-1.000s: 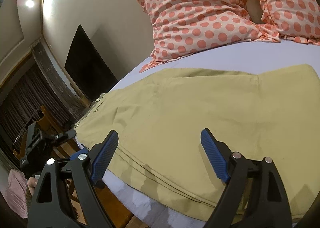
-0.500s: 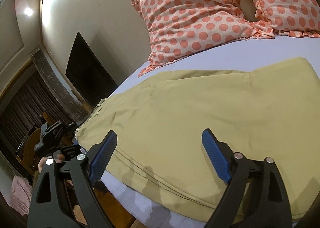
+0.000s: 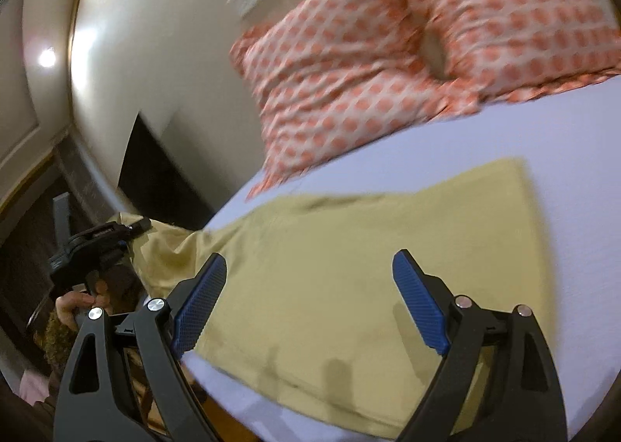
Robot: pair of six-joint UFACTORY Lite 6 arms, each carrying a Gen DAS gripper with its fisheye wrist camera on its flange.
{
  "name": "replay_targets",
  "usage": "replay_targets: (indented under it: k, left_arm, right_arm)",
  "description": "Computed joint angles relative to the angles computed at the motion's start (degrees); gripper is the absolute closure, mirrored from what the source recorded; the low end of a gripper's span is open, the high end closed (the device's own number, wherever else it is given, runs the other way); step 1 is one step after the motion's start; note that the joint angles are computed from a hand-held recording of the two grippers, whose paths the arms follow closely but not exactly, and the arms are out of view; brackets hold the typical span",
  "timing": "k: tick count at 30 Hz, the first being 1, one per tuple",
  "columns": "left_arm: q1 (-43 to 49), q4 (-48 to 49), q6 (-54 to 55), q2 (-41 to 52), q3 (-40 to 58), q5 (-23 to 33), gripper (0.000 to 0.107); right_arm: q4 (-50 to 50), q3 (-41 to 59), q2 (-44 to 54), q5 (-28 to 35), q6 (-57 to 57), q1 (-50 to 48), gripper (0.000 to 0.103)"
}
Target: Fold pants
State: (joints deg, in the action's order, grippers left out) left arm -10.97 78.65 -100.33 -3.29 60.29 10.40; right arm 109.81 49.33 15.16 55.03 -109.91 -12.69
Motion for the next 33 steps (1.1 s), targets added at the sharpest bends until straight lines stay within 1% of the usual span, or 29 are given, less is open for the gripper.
replay_targets:
  k: [1, 2, 4, 6, 8, 9, 10, 11, 12, 13, 15, 18, 20, 21, 22, 23, 24, 26, 27, 28, 30, 31, 32, 33]
  left_arm:
    - [-6.0, -2.0, 6.0, 4.2, 5.5, 2.7, 0.098]
    - [-11.5, -3.9, 12.0, 8.2, 10.4, 4.0, 0.098]
    - [-20.2, -8.4, 24.0, 16.1, 17.6, 4.3, 0.097]
    - [-29.5, -12.6, 36.0, 25.8, 23.6, 7.4, 0.097]
    - [-33.9, -20.8, 47.5, 31.8, 26.0, 8.1, 0.097]
    - [-35.2, -23.0, 50.7, 34.1, 26.1, 7.7, 0.096]
    - [-36.6, -22.8, 51.4, 36.5, 26.4, 9.0, 0.096]
    - [-37.5, -20.2, 49.8, 37.4, 26.0, 10.2, 0.095]
    - [-38.0, -15.8, 45.7, 36.6, 23.9, 10.2, 0.095]
    - [-37.9, -13.4, 42.7, 35.7, 22.4, 9.5, 0.094]
    - [-37.5, -13.3, 42.4, 34.1, 20.6, 8.8, 0.093]
    - [-37.7, -12.0, 40.4, 33.1, 19.4, 9.1, 0.088]
    - [-38.0, -8.4, 36.7, 30.0, 15.3, 7.6, 0.083]
    - [-38.4, -6.2, 33.7, 29.1, 14.1, 7.2, 0.076]
    - [-38.0, -2.1, 28.3, 26.4, 10.8, 5.8, 0.068]
    - [-37.2, 2.4, 22.3, 22.3, 6.4, 4.4, 0.065]
    - [-36.9, 6.8, 16.3, 19.2, 2.9, 4.2, 0.064]
    - [-36.2, 14.9, 5.1, 13.8, -3.8, 5.1, 0.059]
    - [-35.4, 17.2, 1.9, 12.5, -5.3, 5.7, 0.055]
    - [-34.5, 18.8, -1.5, 10.0, -8.2, 6.8, 0.054]
    - [-30.7, 22.5, -7.2, 7.3, -11.2, 5.5, 0.053]
    - [-28.2, 23.4, -9.9, 6.6, -11.6, 4.7, 0.049]
    - [-26.6, 24.8, -12.5, 5.8, -12.3, 4.3, 0.048]
    - [-24.7, 28.7, -16.9, 5.3, -12.5, 2.8, 0.047]
  right_arm:
    - [-0.3, 0.0, -0.4, 0.7, 0.6, -2.1, 0.014]
    - [-0.5, -0.1, -0.9, 1.5, 1.1, -4.8, 0.014]
    - [-0.8, 0.1, -1.5, 2.7, 2.4, -10.7, 0.013]
    - [-1.6, 1.3, -1.3, 3.3, 4.0, -15.7, 0.013]
    - [-4.0, 3.7, 0.1, 3.9, 7.4, -20.5, 0.013]
    - [-5.9, 5.3, 1.6, 4.4, 9.7, -22.6, 0.013]
    - [-7.6, 6.9, 2.9, 4.6, 11.4, -23.7, 0.013]
    - [-9.0, 8.2, 3.9, 4.4, 12.7, -24.1, 0.013]
    - [-10.0, 9.2, 4.7, 3.8, 13.5, -24.2, 0.013]
    - [-11.1, 10.2, 5.4, 3.0, 14.2, -24.0, 0.013]
    - [-13.1, 12.8, 7.1, 2.6, 15.7, -22.6, 0.014]
    - [-18.2, 15.0, 6.4, 7.2, 16.2, -20.8, 0.014]
    - [-20.7, 13.2, 1.4, 8.6, 12.9, -19.0, 0.014]
    - [-21.0, 12.0, -0.6, 8.6, 11.6, -18.7, 0.014]
    - [-21.6, 10.1, -3.7, 8.5, 9.5, -18.4, 0.014]
    - [-22.2, 8.7, -5.8, 8.6, 8.2, -18.2, 0.014]
    - [-22.9, 7.7, -7.3, 8.9, 7.4, -18.1, 0.014]
    - [-24.7, 6.2, -10.0, 9.8, 6.7, -17.1, 0.014]
    - [-25.0, 6.0, -10.5, 9.9, 6.7, -16.4, 0.014]
    - [-25.4, 4.9, -11.9, 10.1, 6.0, -15.2, 0.014]
    - [-25.9, 3.1, -14.2, 8.9, 4.8, -12.2, 0.014]
    - [-26.0, 1.2, -15.8, 7.2, 3.2, -9.5, 0.014]
    - [-26.2, 0.0, -16.9, 5.7, 2.1, -7.6, 0.014]
    - [-26.5, -1.1, -17.8, 4.3, 1.3, -6.0, 0.014]
